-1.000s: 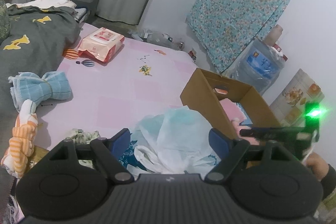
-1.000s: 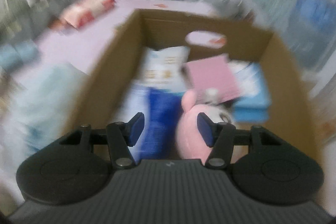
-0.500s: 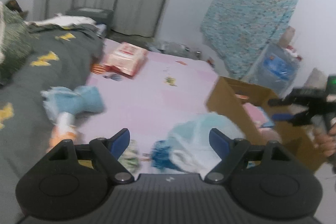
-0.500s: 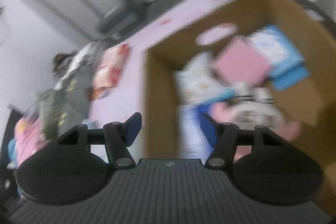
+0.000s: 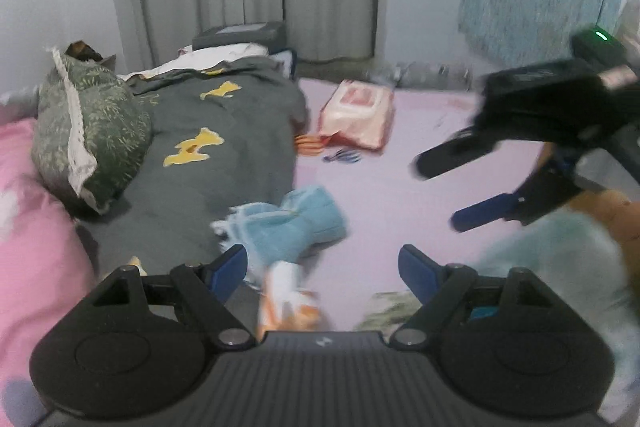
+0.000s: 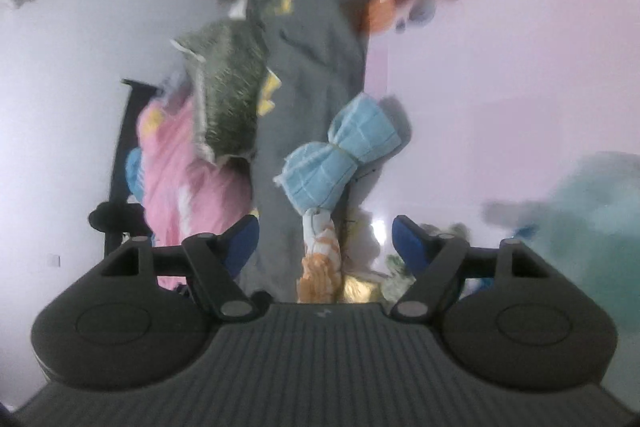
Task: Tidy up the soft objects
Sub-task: 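Grasp the blue towel at its tied middle with the right tool, then carry the blue towel into the cardboard box and release it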
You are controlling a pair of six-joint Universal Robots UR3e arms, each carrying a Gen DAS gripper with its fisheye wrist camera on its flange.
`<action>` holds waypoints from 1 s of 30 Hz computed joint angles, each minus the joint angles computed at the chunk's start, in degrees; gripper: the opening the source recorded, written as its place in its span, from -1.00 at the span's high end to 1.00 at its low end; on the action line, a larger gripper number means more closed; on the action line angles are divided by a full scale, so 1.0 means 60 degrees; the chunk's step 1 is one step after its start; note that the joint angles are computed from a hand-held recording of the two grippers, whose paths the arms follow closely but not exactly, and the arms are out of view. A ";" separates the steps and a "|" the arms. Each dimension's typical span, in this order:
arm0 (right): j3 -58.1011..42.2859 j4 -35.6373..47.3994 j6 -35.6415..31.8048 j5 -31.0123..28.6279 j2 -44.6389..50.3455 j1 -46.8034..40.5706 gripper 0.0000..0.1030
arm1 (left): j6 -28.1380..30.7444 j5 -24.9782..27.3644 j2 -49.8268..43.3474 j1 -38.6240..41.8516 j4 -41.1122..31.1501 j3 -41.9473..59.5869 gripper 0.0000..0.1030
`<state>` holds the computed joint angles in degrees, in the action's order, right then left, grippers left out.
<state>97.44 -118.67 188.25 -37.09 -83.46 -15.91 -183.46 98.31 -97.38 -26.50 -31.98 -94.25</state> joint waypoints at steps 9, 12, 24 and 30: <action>-0.3523 -0.2855 0.4087 -0.0383 0.5146 0.1988 -0.44 | 0.1679 -0.0436 -0.3049 0.0773 -0.1879 0.3531 -0.63; -0.4463 -0.3411 0.4884 -0.0277 0.6241 0.2227 -0.44 | 0.1833 -0.0310 -0.4075 0.0842 -0.3080 0.5040 -0.63; -0.5701 -0.3811 0.5164 -0.0245 0.7558 0.2405 0.22 | 0.1951 0.0197 -0.5789 0.0829 -0.4429 0.7253 -0.63; -0.5063 -0.4637 0.5271 -0.0229 0.6971 0.2303 0.47 | 0.1421 -0.0084 -0.5803 0.0857 -0.5303 0.8234 -0.51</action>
<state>67.06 -146.49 219.87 -38.47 -41.63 -2.09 -174.93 97.80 -132.20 -21.36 -63.80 -44.85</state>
